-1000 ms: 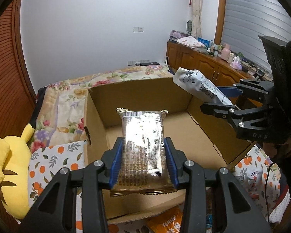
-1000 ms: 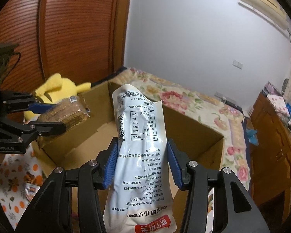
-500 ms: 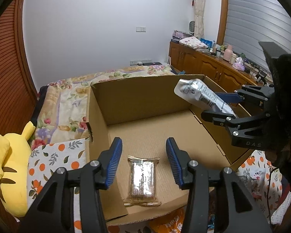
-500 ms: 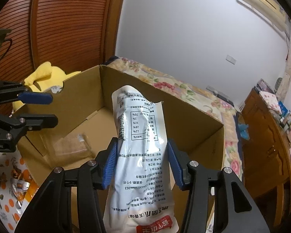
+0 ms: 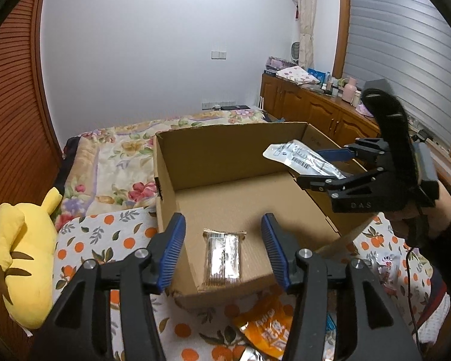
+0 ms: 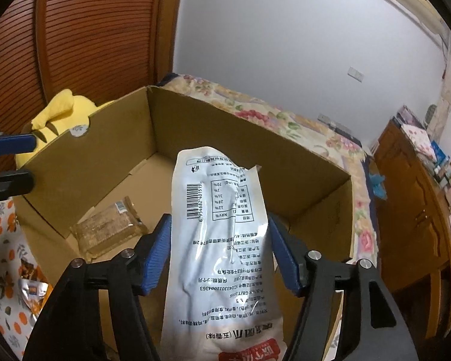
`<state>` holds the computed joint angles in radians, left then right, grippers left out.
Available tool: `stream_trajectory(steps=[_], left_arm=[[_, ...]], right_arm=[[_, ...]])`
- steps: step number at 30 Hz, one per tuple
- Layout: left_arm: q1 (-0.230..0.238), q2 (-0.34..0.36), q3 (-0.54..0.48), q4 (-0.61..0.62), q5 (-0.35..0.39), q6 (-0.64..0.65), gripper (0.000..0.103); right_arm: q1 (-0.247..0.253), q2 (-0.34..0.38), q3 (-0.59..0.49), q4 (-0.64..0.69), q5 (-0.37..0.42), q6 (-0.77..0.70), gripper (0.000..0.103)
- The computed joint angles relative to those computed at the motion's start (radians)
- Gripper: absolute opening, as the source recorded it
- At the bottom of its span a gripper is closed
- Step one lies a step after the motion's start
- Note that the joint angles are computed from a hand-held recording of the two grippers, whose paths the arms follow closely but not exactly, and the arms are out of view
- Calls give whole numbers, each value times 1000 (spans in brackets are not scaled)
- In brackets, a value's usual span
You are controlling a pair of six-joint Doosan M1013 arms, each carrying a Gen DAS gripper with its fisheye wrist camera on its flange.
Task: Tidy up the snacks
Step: 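Open the left tool to drop the bar packet while the right tool drops the pouch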
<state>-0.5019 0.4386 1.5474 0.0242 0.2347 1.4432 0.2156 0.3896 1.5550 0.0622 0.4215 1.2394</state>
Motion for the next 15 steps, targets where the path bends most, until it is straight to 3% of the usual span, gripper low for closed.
stream_trajectory(steps=[6, 10, 15], left_arm=[[-7, -34, 49, 1, -25, -9, 58], [-15, -53, 80, 7, -39, -18, 58], [-23, -75, 115, 15, -56, -38, 59]], right_arm=[[-6, -7, 10, 22, 1, 4, 67], [-8, -17, 20, 35, -23, 13, 77], [-18, -22, 21, 85, -8, 0, 77]])
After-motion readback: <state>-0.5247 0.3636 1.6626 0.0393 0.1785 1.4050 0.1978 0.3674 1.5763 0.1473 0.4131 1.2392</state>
